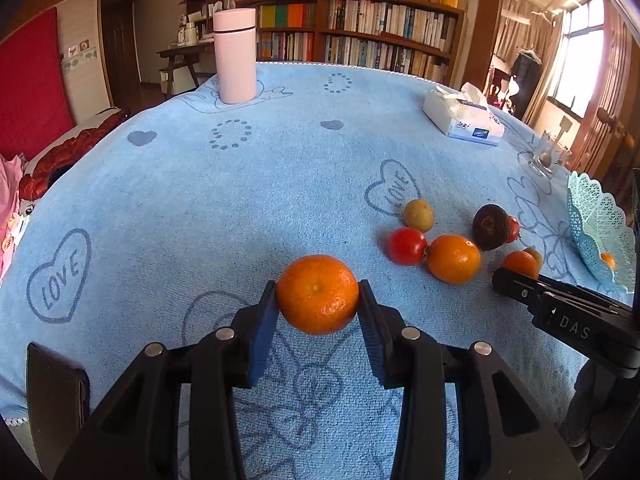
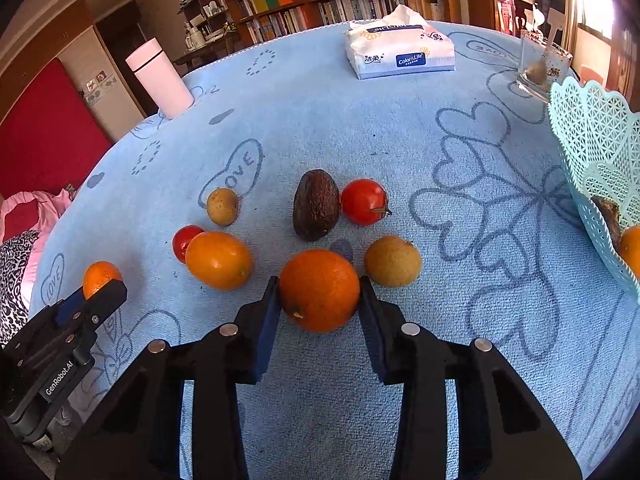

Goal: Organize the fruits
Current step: 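Grasp a large orange with the right gripper while the left gripper holds the tangerine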

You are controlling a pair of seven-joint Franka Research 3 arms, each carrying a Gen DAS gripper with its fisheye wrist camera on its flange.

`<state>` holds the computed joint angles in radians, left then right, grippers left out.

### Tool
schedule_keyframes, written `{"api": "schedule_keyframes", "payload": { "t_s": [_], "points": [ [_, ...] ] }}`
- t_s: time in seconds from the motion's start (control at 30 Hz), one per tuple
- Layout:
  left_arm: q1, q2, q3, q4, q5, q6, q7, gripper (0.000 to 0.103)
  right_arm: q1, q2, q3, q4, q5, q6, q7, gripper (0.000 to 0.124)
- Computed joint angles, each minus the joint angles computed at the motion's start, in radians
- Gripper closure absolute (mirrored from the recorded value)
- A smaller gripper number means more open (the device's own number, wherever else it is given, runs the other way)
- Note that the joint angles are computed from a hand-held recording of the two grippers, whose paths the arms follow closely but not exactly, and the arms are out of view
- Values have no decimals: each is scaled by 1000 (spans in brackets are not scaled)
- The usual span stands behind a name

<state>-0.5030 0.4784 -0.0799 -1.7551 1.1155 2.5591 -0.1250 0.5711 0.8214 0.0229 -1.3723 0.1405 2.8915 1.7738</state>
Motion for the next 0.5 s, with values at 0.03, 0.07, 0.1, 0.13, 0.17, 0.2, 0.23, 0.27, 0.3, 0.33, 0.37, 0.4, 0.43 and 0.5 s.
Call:
{"api": "schedule_keyframes", "payload": {
  "t_s": [0.03, 0.07, 0.1, 0.13, 0.17, 0.2, 0.23, 0.27, 0.3, 0.33, 0.37, 0.4, 0.43, 0.5],
  "points": [
    [0, 0, 0, 1, -1, -2, 2, 63, -3, -5, 4, -9, 2, 4, -4, 85],
    [0, 0, 0, 1, -1, -2, 2, 63, -8, -11, 10, -19, 6, 9, -9, 85],
    [-1, 0, 0, 2, -2, -4, 4, 63, -13, -17, 16, -30, 11, 13, -14, 85],
    [-2, 0, -1, 3, -2, -6, 5, 63, -17, -24, 21, -41, 16, 17, -18, 85],
    [-2, 2, -2, 7, -3, -8, 9, 63, -20, -32, 24, -53, 20, 23, -21, 85],
    [-3, 3, -3, 11, -5, -10, 13, 63, -22, -40, 26, -66, 25, 29, -24, 85],
    [-5, 6, -4, 17, -7, -13, 19, 63, -26, -48, 29, -77, 30, 35, -29, 85],
    [-7, 9, -5, 23, -9, -17, 25, 63, -31, -57, 33, -92, 35, 44, -34, 85],
    [-9, 12, -5, 29, -11, -20, 32, 63, -36, -68, 37, -108, 40, 55, -40, 85],
    [-12, 15, -6, 36, -13, -23, 39, 63, -39, -78, 39, -125, 45, 67, -46, 85],
    [-14, 18, -6, 43, -16, -26, 45, 63, -43, -89, 41, -142, 50, 79, -51, 85],
    [-18, 22, -7, 51, -18, -29, 53, 63, -46, -101, 42, -160, 55, 93, -55, 85],
    [-21, 25, -7, 59, -20, -32, 59, 63, -50, -112, 43, -177, 60, 106, -60, 85],
    [-29, 35, -8, 78, -27, -40, 76, 63, -52, -133, 37, -209, 69, 131, -64, 85]
  ]
}}
